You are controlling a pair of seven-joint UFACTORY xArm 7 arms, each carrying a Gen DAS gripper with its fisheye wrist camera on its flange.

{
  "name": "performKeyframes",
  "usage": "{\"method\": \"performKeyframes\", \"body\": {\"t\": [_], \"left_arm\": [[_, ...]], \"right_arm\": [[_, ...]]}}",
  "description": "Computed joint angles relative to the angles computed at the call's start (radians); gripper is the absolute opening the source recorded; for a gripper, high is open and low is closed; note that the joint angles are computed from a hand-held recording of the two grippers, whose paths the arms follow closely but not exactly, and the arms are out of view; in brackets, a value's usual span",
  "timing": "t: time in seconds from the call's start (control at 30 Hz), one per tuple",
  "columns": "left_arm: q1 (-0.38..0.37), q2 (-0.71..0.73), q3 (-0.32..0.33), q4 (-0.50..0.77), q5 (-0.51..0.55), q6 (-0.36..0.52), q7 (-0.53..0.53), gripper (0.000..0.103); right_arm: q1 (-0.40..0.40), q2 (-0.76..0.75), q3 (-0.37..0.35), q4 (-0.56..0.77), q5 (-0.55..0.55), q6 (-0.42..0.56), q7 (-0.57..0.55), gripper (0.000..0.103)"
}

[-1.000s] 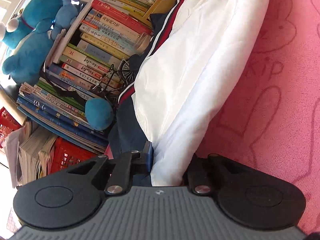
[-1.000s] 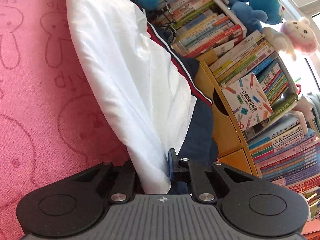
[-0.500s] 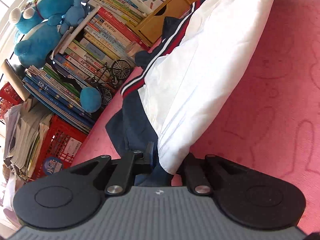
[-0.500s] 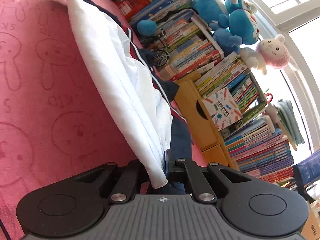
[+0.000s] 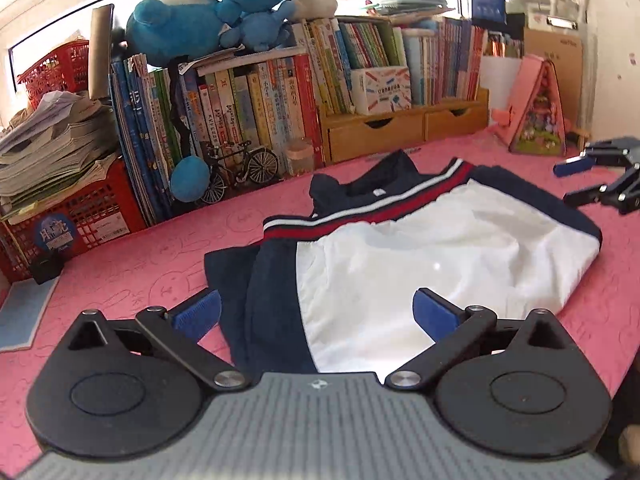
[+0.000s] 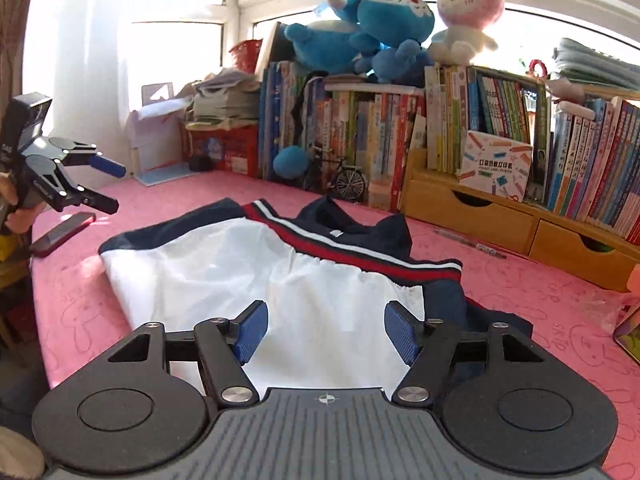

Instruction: Fold clothes

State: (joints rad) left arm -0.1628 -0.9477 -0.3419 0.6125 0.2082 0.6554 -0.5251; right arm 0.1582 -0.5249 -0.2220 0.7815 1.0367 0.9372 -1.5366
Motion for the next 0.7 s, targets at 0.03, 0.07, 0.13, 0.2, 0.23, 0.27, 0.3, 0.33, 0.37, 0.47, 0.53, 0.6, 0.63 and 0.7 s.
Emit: {"method": "performKeyframes", "body": {"t": [0.03,0.07,0.13,0.2,0.23,0.27,0.3,0.33,0.37,0.47,0.53,0.6,0.63,0.7], "left_arm": [[0.044,0.053,-0.031,0.009,0.01,-0.068,-0.063,0.103],[0.066,0.116,-0.047,0.03,0.061,-0.113,-0.157,0.103],[0.21,0.222,-0.183,0.1,0.08,-0.078,-0.22,0.103],[0.299,0.35,-0.292,0.202,0.156,0.054,-0.293,0.103],[0.317,0.39,-0.318,0.22,0.166,0.099,-0.31,0.103],[0.304,0.406,-0.309,0.211,0.183,0.104,-0.339,0.103],[0.286,0.398,-0.285,0.188,0.182,0.08,-0.359,0.103],[0.265,0.385,-0.257,0.162,0.174,0.056,-0.378,0.103],[0.243,0.377,-0.226,0.141,0.166,0.035,-0.391,0.103],[0.195,0.361,-0.165,0.092,0.177,-0.018,-0.433,0.103],[0.186,0.352,-0.163,0.074,0.227,-0.036,-0.474,0.103],[0.173,0.348,-0.155,0.064,0.268,-0.046,-0.508,0.103],[0.161,0.352,-0.142,0.063,0.277,-0.048,-0.516,0.103],[0.142,0.359,-0.121,0.063,0.296,-0.05,-0.528,0.103]], "right_arm": [[0.018,0.03,0.046,0.002,0.032,-0.06,0.032,0.035],[0.038,0.067,0.106,0.005,0.056,-0.142,0.075,0.03],[0.074,0.158,0.196,0.033,0.059,-0.286,0.166,0.026],[0.103,0.252,0.259,0.065,0.016,-0.406,0.271,0.026],[0.117,0.29,0.277,0.076,-0.005,-0.457,0.31,0.026],[0.132,0.315,0.284,0.081,-0.012,-0.499,0.327,0.026],[0.145,0.342,0.292,0.086,-0.02,-0.541,0.345,0.025],[0.153,0.359,0.294,0.093,-0.03,-0.564,0.367,0.024],[0.156,0.367,0.292,0.099,-0.039,-0.567,0.393,0.024],[0.157,0.382,0.294,0.118,-0.091,-0.572,0.493,0.022],[0.167,0.398,0.298,0.128,-0.104,-0.598,0.499,0.022],[0.184,0.409,0.298,0.129,-0.07,-0.635,0.44,0.022],[0.192,0.412,0.297,0.129,-0.041,-0.651,0.405,0.022],[0.202,0.414,0.296,0.126,0.021,-0.672,0.356,0.022]]}}
